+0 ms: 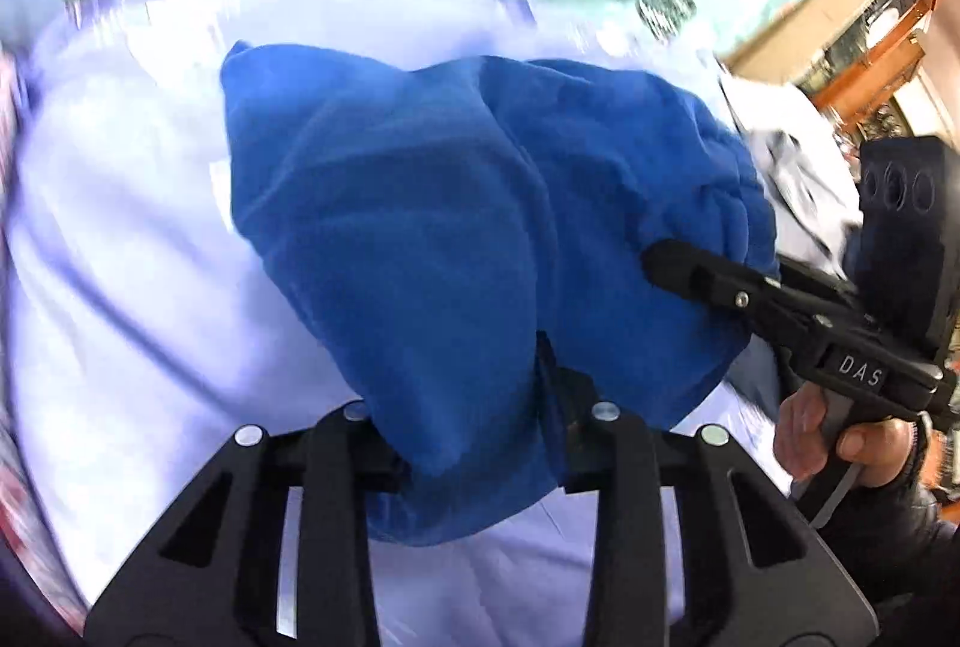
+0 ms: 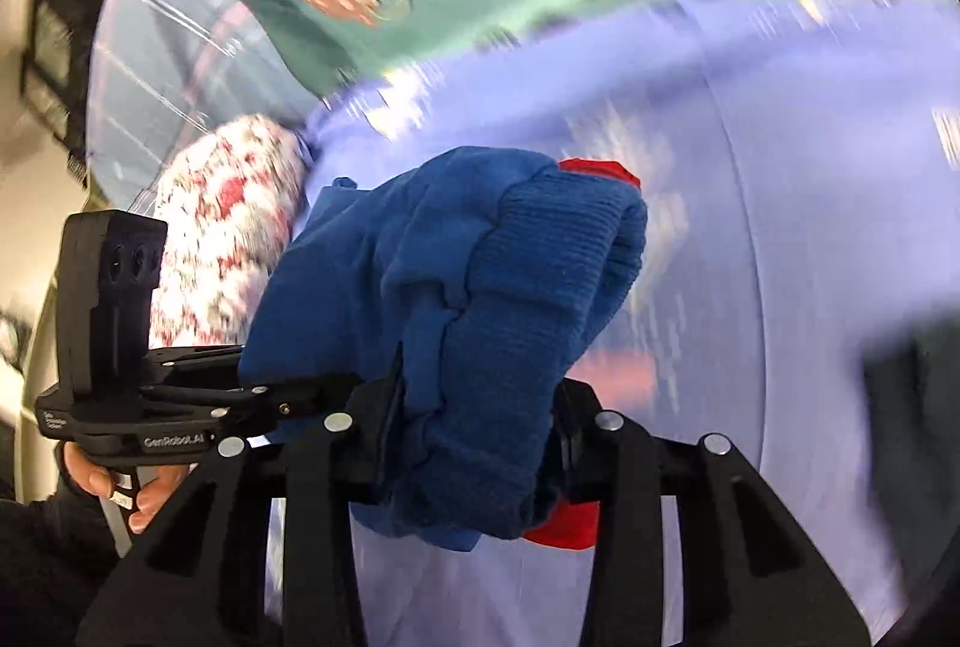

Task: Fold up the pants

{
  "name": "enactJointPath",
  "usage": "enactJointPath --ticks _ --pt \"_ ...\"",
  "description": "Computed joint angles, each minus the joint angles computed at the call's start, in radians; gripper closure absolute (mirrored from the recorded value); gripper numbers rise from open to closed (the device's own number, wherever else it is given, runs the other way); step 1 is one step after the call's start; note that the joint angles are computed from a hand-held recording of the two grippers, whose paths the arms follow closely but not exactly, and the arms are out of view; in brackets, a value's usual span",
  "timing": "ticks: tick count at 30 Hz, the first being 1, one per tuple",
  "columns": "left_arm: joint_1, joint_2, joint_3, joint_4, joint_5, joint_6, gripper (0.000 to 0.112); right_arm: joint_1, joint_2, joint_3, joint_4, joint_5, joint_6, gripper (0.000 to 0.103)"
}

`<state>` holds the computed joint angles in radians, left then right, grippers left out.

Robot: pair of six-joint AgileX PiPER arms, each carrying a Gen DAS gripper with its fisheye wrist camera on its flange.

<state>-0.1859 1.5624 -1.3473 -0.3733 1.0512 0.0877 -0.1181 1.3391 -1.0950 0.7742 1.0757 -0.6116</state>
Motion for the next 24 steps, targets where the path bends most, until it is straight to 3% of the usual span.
enactJointPath --ticks 3,8,14,17,18,19,20,24 --pt "0.06 0.177 -0.232 0.038 0.011 -0.002 0.079 0.138 0.21 -0.251 -0.056 -0.103 0.083 0.063" --pt "0.138 0.497 -0.582 0.06 0.07 -0.127 0.079 0.235 0.536 -0.608 -0.134 -0.136 0.19 0.063" --pt "0.123 0.721 -0.772 0.16 0.107 -0.199 0.076 0.287 0.81 -0.83 -0.277 -0.131 0.356 0.062" --pt "0.131 0.722 -0.724 0.16 0.038 -0.185 0.061 0.29 0.851 -0.821 -0.347 -0.177 0.421 0.046" --pt "0.137 0.726 -0.716 0.166 0.025 -0.183 0.045 0.288 0.848 -0.8 -0.351 -0.206 0.421 0.033" --pt "0.132 0.727 -0.71 0.201 0.019 -0.214 0.021 0.286 0.849 -0.786 -0.359 -0.229 0.417 0.026" --pt "0.14 0.734 -0.707 0.219 0.011 -0.234 0.016 0.288 0.865 -0.795 -0.387 -0.227 0.425 0.023" --pt "0.145 0.732 -0.669 0.192 -0.012 -0.27 0.013 0.289 0.887 -0.826 -0.398 -0.203 0.44 0.022"
